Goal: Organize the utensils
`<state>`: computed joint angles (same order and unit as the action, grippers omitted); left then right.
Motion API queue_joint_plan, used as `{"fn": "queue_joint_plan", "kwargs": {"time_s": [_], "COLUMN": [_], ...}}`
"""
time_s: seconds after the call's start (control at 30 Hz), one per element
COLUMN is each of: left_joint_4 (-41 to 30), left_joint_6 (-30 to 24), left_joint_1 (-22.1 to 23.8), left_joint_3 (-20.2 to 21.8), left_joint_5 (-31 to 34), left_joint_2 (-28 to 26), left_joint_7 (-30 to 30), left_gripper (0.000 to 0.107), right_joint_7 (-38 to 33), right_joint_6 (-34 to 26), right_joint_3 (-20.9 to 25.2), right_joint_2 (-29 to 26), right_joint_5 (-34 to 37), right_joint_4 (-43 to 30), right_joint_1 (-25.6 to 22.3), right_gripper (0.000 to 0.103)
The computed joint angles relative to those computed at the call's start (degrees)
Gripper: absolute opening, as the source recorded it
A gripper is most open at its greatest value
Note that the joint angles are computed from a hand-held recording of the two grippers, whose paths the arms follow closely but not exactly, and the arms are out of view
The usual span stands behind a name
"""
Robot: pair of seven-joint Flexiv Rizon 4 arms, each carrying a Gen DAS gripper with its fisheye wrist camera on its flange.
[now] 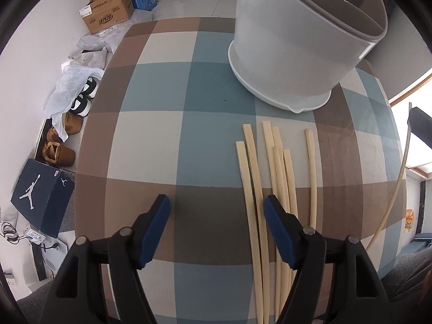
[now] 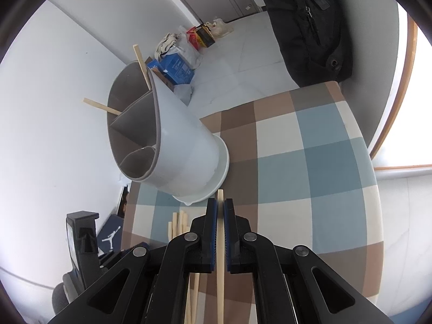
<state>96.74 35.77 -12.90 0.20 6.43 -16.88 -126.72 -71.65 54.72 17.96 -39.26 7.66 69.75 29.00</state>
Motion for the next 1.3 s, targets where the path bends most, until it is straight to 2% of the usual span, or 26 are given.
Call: {"fn": "queue_joint_plan", "kwargs": {"time_s": [0.17, 0.27, 0.3, 0.4, 0.57, 0.7, 0.83, 0.9, 0.97, 1.1, 1.17, 1.3], "left_joint_4": [-0.2, 4.3, 4.2, 0.8, -0.1, -2.0, -0.1, 2.2, 2.2, 1.3, 1.2, -2.3], "left_joint_6": [-2.3, 4.4, 4.9, 2.3, 2.7, -2.2, -1.6, 2.1, 2.5, 2.3, 4.2, 1.3], "left_joint_1": [0.2, 2.1, 2.1, 1.3, 2.3, 1.2, 1.7, 3.0, 2.8, 3.6, 4.0, 2.5], "left_joint_3": [0.2, -0.2, -0.1, 0.7, 0.6, 1.0, 1.3, 0.7, 1.2, 1.2, 1.2, 0.8], "left_joint_5": [-0.1, -5.2, -4.9, 0.4, -1.7, 1.4, 0.6, -3.1, -1.9, -2.5, -3.2, -0.5], "left_joint_2": [0.5, 2.6, 2.7, 1.4, -1.2, -1.6, -0.1, 0.9, 1.3, 0.1, -0.4, -2.1], "left_joint_7": [-0.8, 1.0, 0.8, -1.5, -1.4, 0.2, -0.5, 0.8, -0.5, -1.1, -1.3, 0.4], "left_gripper": [0.068, 0.068, 0.068, 0.068, 0.068, 0.068, 0.068, 0.068, 0.068, 0.068, 0.068, 0.067], "right_joint_7": [-0.1, -0.3, -0.4, -0.4, -0.3, -0.1, -0.2, -0.2, -0.6, -0.9, -1.1, -1.0], "right_joint_6": [0.0, -0.1, -0.1, -0.1, -0.2, -0.4, -0.6, -0.8, -0.8, -0.6, -0.5, -0.3], "right_joint_3": [0.1, 0.2, 0.3, 0.3, 0.1, 0.0, 0.1, 0.2, 0.3, 0.4, 0.5, 0.4], "right_joint_2": [0.2, 0.1, 0.2, 0.2, 0.1, 0.0, -0.2, -0.3, -0.3, -0.2, -0.2, -0.1], "right_joint_5": [0.2, 0.4, 0.4, 0.5, 0.5, 0.4, 0.6, 0.7, 0.8, 1.1, 1.1, 1.3], "right_joint_4": [0.1, 0.0, 0.0, -0.1, -0.3, -0.5, -0.8, -1.0, -1.0, -0.9, -0.9, -0.7], "right_joint_1": [0.0, -0.1, 0.0, 0.0, 0.2, 0.2, 0.1, 0.1, 0.0, 0.1, 0.1, 0.1], "right_gripper": [0.004, 0.004, 0.004, 0.004, 0.004, 0.004, 0.004, 0.004, 0.004, 0.004, 0.004, 0.004]}}
